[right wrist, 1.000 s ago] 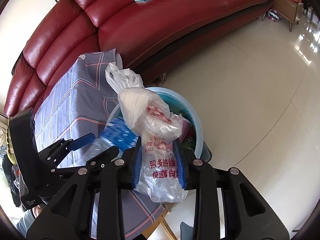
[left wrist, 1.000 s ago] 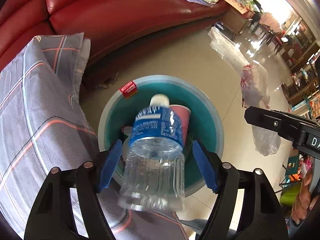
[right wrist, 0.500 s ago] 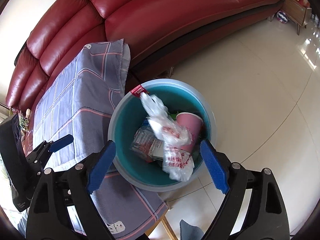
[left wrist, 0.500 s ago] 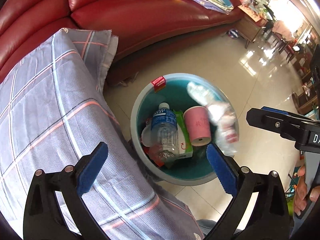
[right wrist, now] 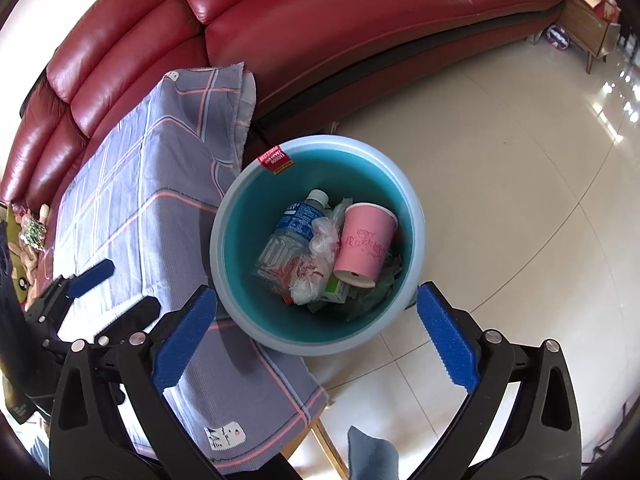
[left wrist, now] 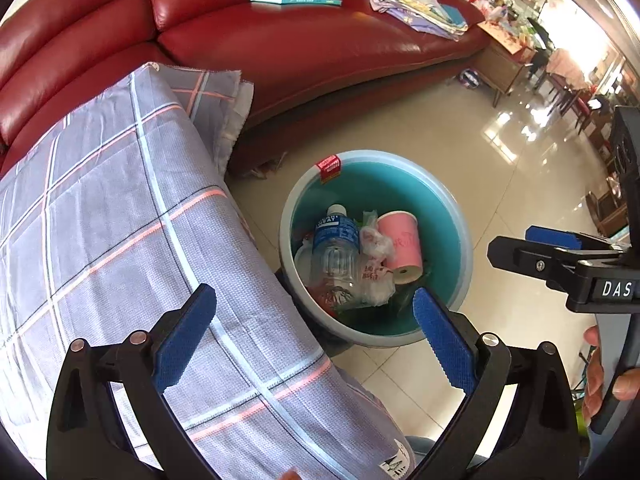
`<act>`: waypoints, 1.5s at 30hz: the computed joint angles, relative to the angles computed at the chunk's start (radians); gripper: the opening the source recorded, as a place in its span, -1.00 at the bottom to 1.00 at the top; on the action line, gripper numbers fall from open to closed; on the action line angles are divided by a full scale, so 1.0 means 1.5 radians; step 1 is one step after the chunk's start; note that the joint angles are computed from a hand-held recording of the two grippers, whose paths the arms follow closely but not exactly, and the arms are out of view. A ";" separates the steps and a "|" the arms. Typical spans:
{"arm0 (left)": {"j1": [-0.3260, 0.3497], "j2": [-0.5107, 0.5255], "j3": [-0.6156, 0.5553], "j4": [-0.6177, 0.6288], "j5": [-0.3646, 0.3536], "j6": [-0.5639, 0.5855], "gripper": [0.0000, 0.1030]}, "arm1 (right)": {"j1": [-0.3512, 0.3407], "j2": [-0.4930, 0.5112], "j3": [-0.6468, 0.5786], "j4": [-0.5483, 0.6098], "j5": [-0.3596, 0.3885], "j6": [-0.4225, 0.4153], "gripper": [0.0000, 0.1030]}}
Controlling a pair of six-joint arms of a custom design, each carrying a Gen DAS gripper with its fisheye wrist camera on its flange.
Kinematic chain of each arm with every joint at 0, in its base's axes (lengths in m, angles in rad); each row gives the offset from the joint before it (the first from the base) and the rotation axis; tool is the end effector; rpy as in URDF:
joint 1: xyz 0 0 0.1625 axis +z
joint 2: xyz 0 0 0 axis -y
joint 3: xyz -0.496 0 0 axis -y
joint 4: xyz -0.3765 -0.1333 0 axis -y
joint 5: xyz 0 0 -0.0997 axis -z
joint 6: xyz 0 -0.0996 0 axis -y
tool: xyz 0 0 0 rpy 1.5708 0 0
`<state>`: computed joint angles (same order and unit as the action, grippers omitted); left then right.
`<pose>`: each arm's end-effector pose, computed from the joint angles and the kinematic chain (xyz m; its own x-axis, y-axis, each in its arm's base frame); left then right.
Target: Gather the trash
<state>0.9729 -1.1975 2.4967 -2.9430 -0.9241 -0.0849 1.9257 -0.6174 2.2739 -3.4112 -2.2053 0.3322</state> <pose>-0.0581 -0.4288 0.1896 -0.7295 0.3415 -0.5926 0.5014 0.8564 -0.1236 0.2381 -0.4289 0.0139 -0.8609 0.1322 0.4913 -0.0644 0.9296 -0.3629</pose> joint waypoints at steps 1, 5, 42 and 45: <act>-0.001 -0.008 0.001 0.008 0.000 -0.006 0.92 | 0.007 0.000 0.001 0.006 -0.010 0.001 0.87; -0.010 -0.039 0.016 0.021 0.008 -0.019 0.92 | 0.049 0.008 0.000 0.031 -0.079 0.006 0.87; -0.144 -0.362 0.131 0.253 0.054 -0.171 0.92 | 0.221 0.014 0.041 0.165 -0.160 0.177 0.87; -0.143 -0.361 0.131 0.253 0.057 -0.173 0.92 | 0.218 0.016 0.039 0.161 -0.158 0.170 0.87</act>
